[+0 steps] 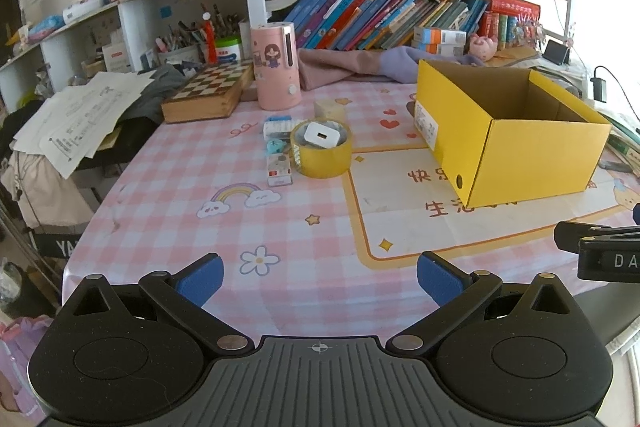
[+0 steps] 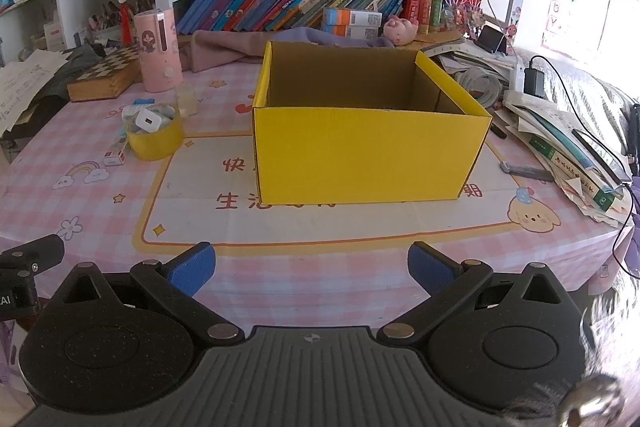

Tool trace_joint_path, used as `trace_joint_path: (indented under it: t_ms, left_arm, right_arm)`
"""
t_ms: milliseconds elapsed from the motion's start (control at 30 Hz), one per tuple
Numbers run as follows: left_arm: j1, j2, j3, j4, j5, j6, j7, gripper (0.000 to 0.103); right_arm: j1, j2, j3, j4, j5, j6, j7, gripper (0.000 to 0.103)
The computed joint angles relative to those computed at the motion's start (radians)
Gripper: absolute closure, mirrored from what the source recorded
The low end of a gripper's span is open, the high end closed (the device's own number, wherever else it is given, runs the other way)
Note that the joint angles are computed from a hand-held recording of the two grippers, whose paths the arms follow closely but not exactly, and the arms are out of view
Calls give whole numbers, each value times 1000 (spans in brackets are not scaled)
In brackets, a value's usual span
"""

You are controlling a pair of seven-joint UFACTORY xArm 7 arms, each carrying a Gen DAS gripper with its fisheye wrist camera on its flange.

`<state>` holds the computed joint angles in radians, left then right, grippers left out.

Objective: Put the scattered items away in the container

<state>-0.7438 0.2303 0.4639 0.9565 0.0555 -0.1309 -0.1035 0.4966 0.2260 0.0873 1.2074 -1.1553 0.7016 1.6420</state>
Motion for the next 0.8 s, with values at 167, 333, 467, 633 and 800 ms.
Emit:
trace_joint_path:
  t_ms: [167, 333, 467, 633, 800]
  left_arm:
    - [19, -3, -21, 1, 1, 4, 1, 0]
    - [52, -10, -52, 1, 12, 6, -4, 0]
    - [49, -10, -48, 1, 23, 6, -14, 0]
    - [59, -11, -57, 1, 30, 5, -18, 0]
    - [92, -6, -91, 14, 40, 12, -17, 0]
  right_arm:
    - [-5, -9, 0, -13, -1, -8, 0, 0]
    - [-12, -14, 3, -18, 0, -17, -11, 0]
    - [-13, -12, 3, -15, 5, -21, -18, 0]
    - [-15, -13, 2, -15, 10, -32, -23, 0]
    - [-15, -13, 0, -14, 9, -42, -18, 0]
